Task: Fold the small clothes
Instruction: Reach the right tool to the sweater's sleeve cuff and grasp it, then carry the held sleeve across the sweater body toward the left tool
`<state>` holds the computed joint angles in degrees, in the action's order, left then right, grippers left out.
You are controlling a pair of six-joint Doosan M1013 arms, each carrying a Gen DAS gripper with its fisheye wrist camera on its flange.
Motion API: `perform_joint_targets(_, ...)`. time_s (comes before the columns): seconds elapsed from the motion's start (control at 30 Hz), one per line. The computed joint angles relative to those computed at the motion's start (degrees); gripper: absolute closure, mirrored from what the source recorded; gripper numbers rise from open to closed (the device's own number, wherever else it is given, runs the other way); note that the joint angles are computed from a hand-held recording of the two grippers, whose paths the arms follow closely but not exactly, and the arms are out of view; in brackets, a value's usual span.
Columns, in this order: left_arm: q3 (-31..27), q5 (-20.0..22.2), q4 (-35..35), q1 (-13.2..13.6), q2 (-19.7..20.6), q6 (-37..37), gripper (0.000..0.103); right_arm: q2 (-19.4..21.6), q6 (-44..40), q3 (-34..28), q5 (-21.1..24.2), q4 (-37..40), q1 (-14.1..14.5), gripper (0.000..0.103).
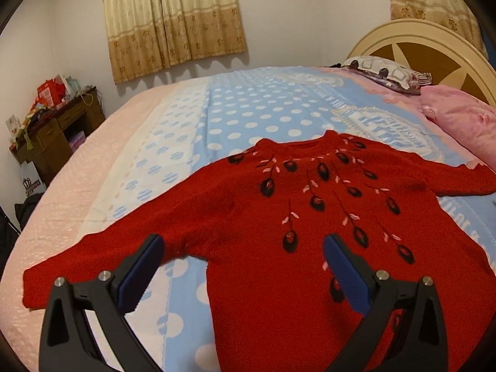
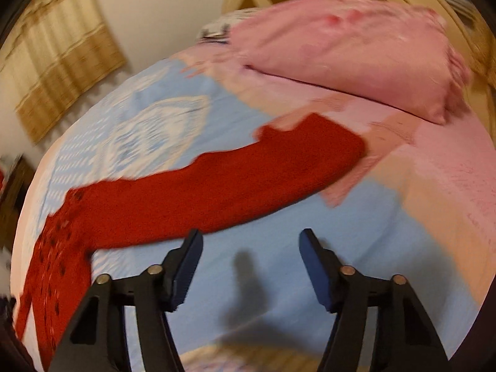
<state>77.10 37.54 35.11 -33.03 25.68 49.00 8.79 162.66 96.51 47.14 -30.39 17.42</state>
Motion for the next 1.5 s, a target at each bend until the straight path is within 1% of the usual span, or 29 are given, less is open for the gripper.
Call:
perform_joint_targets(0.07,-0.49,-0.29,-1.32,0.44,0.46,0.48,0.000,-0.37,0.89,0.55,-0.43,1.51,-2.02,0.047)
perform_joint_targets(0.1,-0.64,-0.30,-1.76,0.56,0.59,0.55,0.000,-0.43,1.29,0.65,-0.31,2.00,-2.69,0.052)
perform_joint_targets(0.13,-0.90,-0.16,-2.06,0.64,0.81,0.56,0.000,-0.42,2.09,0.69,-0.01,2.12,-3.38,0.054)
perform_joint_targets(0.23,-1.40,0.07,-1.38,0.75,1.33,0.17,0.000,0.15,4.01,0.35,0.65,1.02,-4.68,0.057)
perform_joint_targets(0.3,-1.76,-0.11,-1.89,1.01,1.64,0.74,0.000,0.74,4.70,-0.37,1.77,0.40,-5.02,0.058)
perform_joint_targets(0.47,-1.93,-0.79,-3.00,1.29,1.91,0.66,0.000,2.41,5.01,-1.81,2.52,-0.50,-6.10,0.059)
perform_joint_targets(0.57,-1.83,-1.01,-4.28,1.51,1.90,1.14,0.000,3.32,5.92,-2.70,3.48,-1.00,-6.95,0.073)
perform_joint_targets(0.6,-1.74,-1.19,-4.95,1.60,1.85,1.44,0.000,3.50,6.22,-2.84,3.63,-0.92,-7.23,0.084)
perform_joint_targets(0.63,-1.61,-1.32,-5.42,1.72,1.75,1.67,0.000,3.79,6.42,-3.11,3.67,-0.72,-7.60,0.091)
perform_joint_targets(0.7,-1.47,-1.42,-5.48,1.78,1.66,1.57,0.000,3.83,6.31,-3.25,3.60,-0.53,-7.81,0.094)
perform_joint_targets(0.87,-1.18,-1.99,-5.82,1.91,1.48,2.08,0.000,3.49,6.71,-3.50,2.39,-3.43,-6.57,0.096)
perform_joint_targets(0.9,-1.16,-2.15,-6.31,1.94,1.45,2.48,0.000,3.39,6.73,-3.54,1.52,-3.87,-6.35,0.097)
perform_joint_targets(1.1,-0.84,-2.89,-7.69,1.96,1.08,3.46,0.000,3.33,5.32,-4.85,-0.82,-4.94,-4.77,0.097)
perform_joint_targets(1.3,-0.49,-3.60,-8.08,2.05,0.67,3.36,0.000,4.28,1.68,-8.14,-2.29,-5.23,-2.41,0.097)
perform_joint_targets(1.5,0.22,-4.69,-8.06,2.25,0.06,2.83,0.000,6.32,-3.44,-12.68,-3.64,-3.91,0.14,0.098)
